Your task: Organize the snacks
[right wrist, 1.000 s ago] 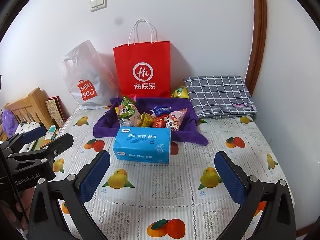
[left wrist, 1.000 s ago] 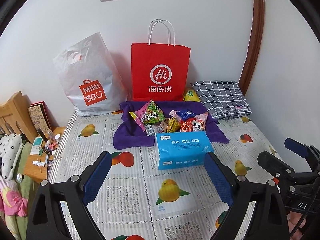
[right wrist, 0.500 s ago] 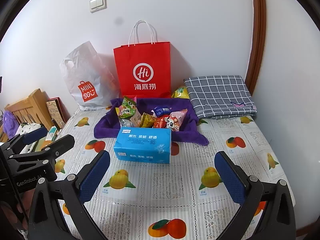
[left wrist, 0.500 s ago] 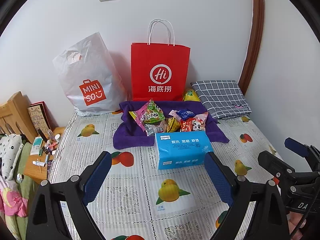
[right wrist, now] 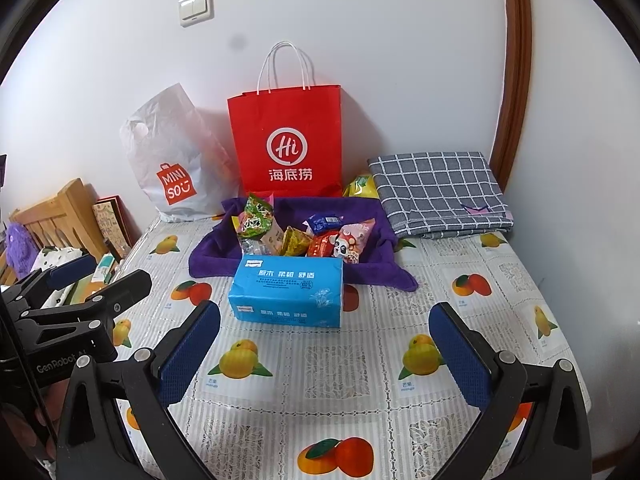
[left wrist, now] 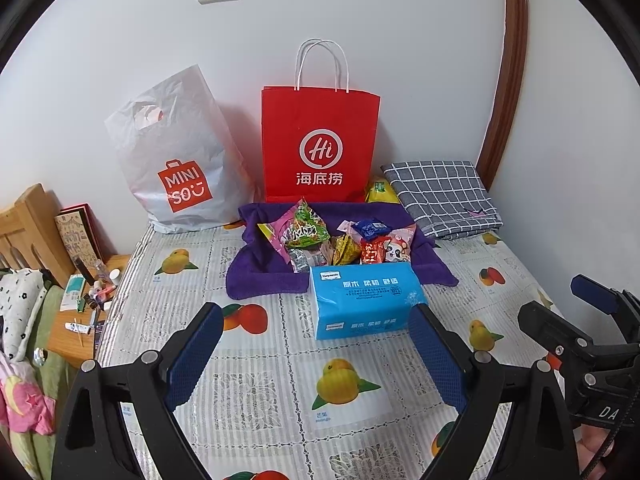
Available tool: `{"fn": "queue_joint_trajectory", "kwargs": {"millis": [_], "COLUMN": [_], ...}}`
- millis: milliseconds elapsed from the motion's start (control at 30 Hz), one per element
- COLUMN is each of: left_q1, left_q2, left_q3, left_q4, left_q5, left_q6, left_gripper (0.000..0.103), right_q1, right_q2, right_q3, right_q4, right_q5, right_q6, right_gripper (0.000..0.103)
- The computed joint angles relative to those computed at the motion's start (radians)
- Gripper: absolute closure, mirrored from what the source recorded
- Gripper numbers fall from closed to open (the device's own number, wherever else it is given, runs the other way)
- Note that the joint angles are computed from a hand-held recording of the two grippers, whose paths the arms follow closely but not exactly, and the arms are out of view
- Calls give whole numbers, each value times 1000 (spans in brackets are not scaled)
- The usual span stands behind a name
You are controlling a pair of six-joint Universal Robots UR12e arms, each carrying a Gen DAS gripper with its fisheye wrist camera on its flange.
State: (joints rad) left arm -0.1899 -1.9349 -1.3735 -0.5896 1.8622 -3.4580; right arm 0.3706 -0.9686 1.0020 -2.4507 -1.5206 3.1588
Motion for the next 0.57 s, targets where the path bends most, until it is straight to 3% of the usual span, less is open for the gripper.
{"fn": "queue_joint_trajectory", "kwargs": {"millis": [567], "left_q1": [-2], "left_q2": [1], "left_q3": [-4], "left_q4": [9], "left_q5": [10], "left_q6": [3], "left_gripper": [9], "right_q1": [1], "right_q2": [-9], "right_q3": [17], "right_q4": [-19], "right_q5": [5], "right_q6": [-4], "right_gripper": [0]}}
